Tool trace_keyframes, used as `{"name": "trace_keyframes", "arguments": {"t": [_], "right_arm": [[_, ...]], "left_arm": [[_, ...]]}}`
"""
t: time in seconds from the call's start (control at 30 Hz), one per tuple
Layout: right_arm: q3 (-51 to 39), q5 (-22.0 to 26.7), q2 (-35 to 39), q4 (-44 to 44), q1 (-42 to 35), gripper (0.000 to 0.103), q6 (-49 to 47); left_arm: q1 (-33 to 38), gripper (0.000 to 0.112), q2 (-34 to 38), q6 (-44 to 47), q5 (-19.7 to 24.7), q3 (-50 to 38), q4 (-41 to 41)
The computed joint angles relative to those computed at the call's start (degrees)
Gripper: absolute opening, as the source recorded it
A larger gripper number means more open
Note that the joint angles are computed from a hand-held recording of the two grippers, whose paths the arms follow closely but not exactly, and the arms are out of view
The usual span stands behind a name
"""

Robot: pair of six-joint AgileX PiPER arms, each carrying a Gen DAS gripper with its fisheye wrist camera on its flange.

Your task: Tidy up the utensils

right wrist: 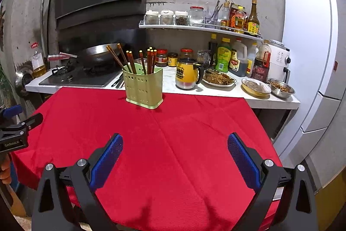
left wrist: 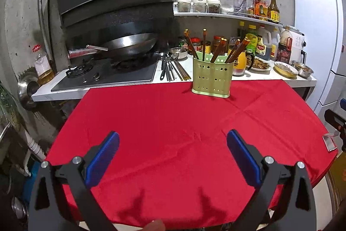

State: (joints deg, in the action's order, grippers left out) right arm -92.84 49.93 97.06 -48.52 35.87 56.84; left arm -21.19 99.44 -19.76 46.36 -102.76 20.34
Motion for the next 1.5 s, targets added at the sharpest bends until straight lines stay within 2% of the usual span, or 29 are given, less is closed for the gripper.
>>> {"name": "trace_keyframes", "arguments": {"t": [0.73,1.5], "right_arm": [[-2.08,-0.34,1.37,2.50,-1.49,0.096,-1.79],[-1.77,-1.31,1.59,2.71,-2.42,0.096,-1.87]], "left_arm": [[0.25,0.097,2.57,0.59,2.01,-3.55,-0.28],[1.38,0.097,3.34,2.04,1.92,-4.34,-1.31]]}}
